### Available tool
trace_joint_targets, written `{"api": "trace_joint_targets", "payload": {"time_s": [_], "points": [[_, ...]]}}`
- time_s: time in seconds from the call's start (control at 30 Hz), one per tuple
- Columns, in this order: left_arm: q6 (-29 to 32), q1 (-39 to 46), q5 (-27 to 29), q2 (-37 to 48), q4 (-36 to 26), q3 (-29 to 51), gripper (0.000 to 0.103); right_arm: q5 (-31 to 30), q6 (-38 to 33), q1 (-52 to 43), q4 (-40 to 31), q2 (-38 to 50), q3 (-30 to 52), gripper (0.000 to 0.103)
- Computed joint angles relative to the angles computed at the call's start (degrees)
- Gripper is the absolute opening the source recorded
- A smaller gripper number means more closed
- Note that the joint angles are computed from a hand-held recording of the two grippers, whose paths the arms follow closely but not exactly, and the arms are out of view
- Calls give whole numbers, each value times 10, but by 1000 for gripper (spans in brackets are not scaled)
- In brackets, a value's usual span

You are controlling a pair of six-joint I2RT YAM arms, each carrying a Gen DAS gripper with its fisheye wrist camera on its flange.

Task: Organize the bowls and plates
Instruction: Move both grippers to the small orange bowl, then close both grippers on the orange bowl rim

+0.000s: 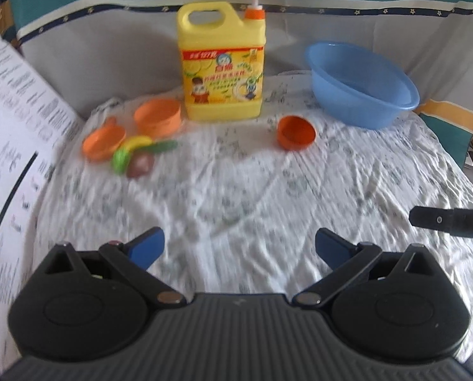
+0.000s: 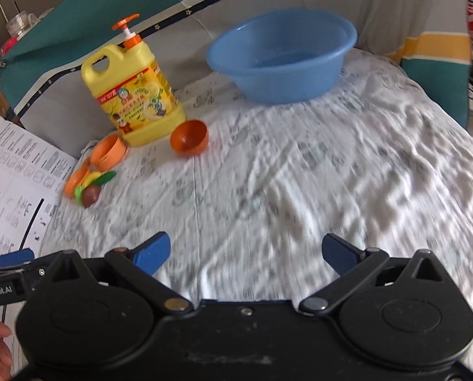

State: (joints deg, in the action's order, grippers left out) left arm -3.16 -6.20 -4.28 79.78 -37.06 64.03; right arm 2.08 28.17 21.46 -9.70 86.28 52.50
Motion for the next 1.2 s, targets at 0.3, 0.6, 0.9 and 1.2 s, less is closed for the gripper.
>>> {"api": "trace_joint_targets", "payload": {"time_s": [0.3,0.6,0.9,1.2], "points": [[33,-7,-9,159,67,106,103,-31,-58,-32,4,170,181,84],[20,2,17,344,90,263,85,-97,-23,-59,-43,366,414,53],[8,-16,57,464,68,380,61,-155,-2,-56,-93,502,607,23],[-3,-10,87,519,40,441,19,-150,-3,-45,-129,552,674,6]]}}
